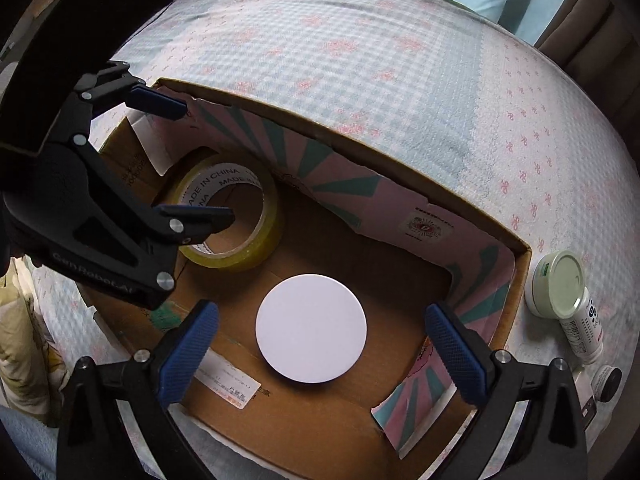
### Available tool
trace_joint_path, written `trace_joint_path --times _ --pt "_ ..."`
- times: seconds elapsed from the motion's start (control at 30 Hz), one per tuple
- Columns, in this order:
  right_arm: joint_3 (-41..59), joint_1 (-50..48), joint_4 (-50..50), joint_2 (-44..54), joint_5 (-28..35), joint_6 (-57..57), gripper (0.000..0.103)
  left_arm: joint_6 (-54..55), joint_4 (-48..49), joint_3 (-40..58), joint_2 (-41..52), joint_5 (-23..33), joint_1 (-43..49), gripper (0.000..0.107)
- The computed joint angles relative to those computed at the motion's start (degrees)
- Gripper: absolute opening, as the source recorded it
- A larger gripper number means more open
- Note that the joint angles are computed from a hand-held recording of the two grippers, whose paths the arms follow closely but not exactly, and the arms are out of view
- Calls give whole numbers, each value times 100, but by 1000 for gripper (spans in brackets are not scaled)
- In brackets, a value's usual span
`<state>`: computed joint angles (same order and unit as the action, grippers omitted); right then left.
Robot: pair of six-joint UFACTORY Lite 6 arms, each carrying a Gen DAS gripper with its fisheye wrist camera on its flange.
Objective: Organize rigid objects
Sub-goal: 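Release tape roll and white jar into the box, opening both tools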
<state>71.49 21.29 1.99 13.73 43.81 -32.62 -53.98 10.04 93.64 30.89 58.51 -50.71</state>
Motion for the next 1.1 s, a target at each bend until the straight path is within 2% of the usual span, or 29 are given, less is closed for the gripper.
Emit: trace_joint_path --times 0.23,0.33,0.6,0.73,0.83,1.1 --pt "-202 96 -131 -479 134 213 103 -159 111 -251 -503 137 -31 103" --pt "0 129 -304 -388 217 338 103 -188 159 -150 -620 295 -2 103" --pt "-95 375 -778 -1093 467 1029 103 -947 519 -170 -1335 790 -439 103" --pt "-128 702 -1332 -1608 833 1560 103 -1635 898 69 -1736 1382 -915 103" --pt "42 794 -1385 -1924 1197 1779 103 -2015 1148 576 -1765 2006 -1339 103" --pt "623 401 -1206 -2696 2109 2196 103 -2746 1514 2464 -1096 3191 -2218 103"
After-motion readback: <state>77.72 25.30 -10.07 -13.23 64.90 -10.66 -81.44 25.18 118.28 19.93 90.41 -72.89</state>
